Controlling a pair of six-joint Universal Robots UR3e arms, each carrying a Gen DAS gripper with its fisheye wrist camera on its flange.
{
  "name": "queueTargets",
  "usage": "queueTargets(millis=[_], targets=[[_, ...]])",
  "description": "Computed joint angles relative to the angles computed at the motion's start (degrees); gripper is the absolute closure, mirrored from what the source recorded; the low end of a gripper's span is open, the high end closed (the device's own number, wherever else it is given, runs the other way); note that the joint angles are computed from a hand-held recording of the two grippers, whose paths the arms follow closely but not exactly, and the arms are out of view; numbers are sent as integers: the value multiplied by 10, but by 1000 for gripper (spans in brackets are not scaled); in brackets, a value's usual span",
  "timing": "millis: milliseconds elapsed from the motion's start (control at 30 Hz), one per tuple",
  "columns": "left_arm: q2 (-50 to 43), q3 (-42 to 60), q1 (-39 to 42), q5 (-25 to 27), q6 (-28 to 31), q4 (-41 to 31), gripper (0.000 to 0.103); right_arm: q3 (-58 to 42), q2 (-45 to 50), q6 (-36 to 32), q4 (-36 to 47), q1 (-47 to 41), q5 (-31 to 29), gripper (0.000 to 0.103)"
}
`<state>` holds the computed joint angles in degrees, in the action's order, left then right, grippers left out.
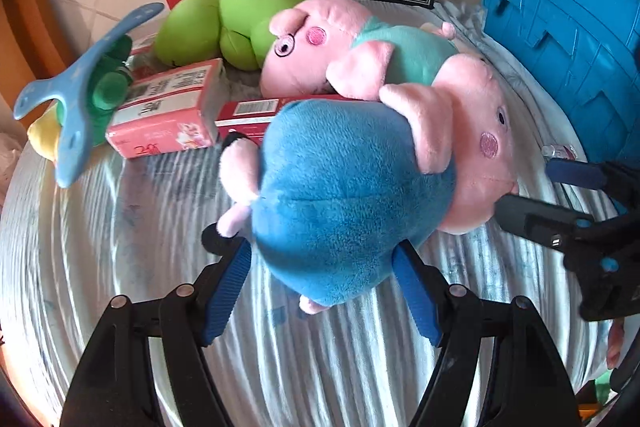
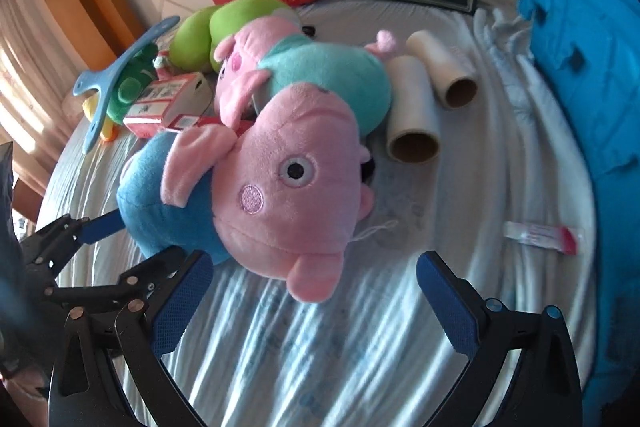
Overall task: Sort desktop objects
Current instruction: 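Grasp the blue-and-pink Peppa plush with both tools, then lift the plush with both tools and drop it into the blue crate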
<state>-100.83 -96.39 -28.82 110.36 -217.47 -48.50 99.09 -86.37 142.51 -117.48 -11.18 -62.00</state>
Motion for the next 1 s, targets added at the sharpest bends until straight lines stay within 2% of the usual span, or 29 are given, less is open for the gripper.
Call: queueTargets(millis=[33, 100, 167, 333, 367, 400, 433, 467, 500, 567, 733, 1000], targets=[[-4, -2, 2, -1, 6, 10, 29, -7, 15, 4, -4, 8, -5, 0], [-19, 6, -2, 12, 16, 16, 16, -16, 41, 5, -15, 20, -7, 0], [-34, 9, -1, 21, 27, 27, 8, -28, 65, 6, -18, 30, -3, 0], [-57, 5, 22, -5, 55, 65, 8, -50, 103, 8, -22, 43, 12, 0], [-60, 1, 25, -8, 62, 79, 10, -50, 103, 11, -24, 44, 11, 1], [-61, -4, 24, -6, 67, 92, 18, -50, 100, 10, -24, 44, 12, 6], [-59, -5, 20, 0, 67, 96, 23, -51, 94, 4, -13, 42, 19, 25], [-55, -5, 17, 5, 66, 95, 28, -46, 86, 7, -26, 50, 3, 31], [-47, -6, 15, 3, 66, 92, 31, -39, 78, 5, -37, 57, -9, 32], [-32, -8, 4, 17, 65, 89, 33, -48, 66, -1, -8, 49, 0, 34], [7, 23, -18, 45, 57, 44, 33, -55, -3, -24, 53, 23, 22, 34], [3, 207, -66, 114, 49, -100, 33, -180, -72, -41, 199, -16, 59, 34]])
